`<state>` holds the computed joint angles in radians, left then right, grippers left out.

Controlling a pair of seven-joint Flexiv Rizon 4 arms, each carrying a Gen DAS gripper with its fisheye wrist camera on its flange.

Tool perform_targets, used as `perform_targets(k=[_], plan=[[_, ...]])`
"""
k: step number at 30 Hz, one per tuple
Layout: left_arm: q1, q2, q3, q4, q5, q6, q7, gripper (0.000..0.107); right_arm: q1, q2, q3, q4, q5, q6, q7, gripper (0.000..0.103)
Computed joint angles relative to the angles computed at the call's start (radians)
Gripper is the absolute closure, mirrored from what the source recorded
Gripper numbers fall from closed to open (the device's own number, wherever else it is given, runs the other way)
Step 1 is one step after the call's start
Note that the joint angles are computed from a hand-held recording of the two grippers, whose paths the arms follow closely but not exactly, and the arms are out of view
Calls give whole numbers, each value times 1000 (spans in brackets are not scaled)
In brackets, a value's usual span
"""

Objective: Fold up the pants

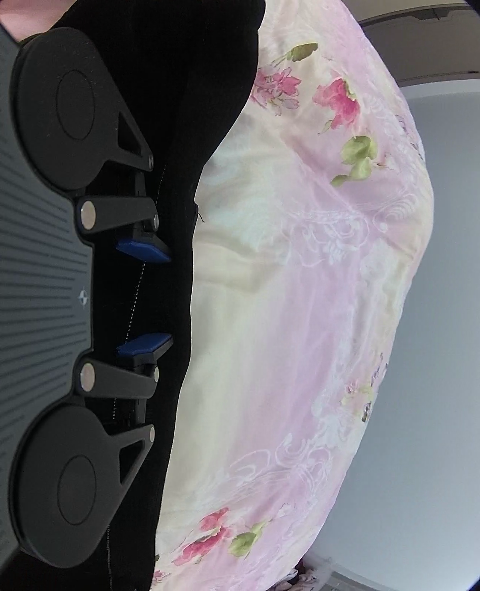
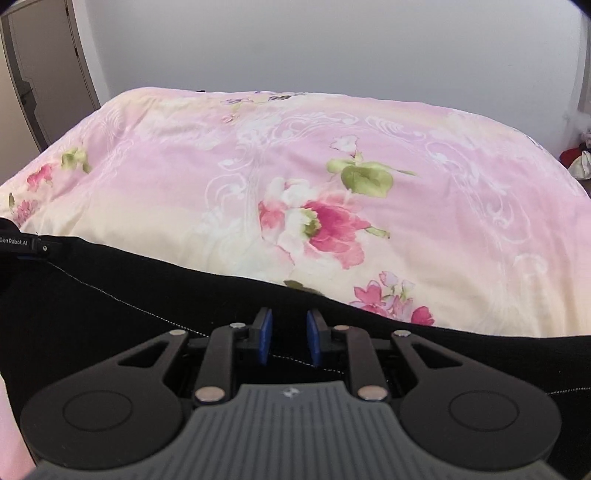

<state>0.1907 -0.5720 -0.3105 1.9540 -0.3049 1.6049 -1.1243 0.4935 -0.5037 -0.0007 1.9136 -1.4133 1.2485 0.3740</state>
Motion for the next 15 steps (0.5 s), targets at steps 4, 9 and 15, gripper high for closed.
perform_targets(k=[4,9,15], plan=[[139,82,-118,120,20,47,51,53,-7,113,32,113,-63,-40,47,74],[397,187,-326,278,39,68,78,50,-45,313,133,326,-68,-153,161,70],[396,304,-233,362,6,16,85,50,-66,604,271,594,176,-304,184,61]])
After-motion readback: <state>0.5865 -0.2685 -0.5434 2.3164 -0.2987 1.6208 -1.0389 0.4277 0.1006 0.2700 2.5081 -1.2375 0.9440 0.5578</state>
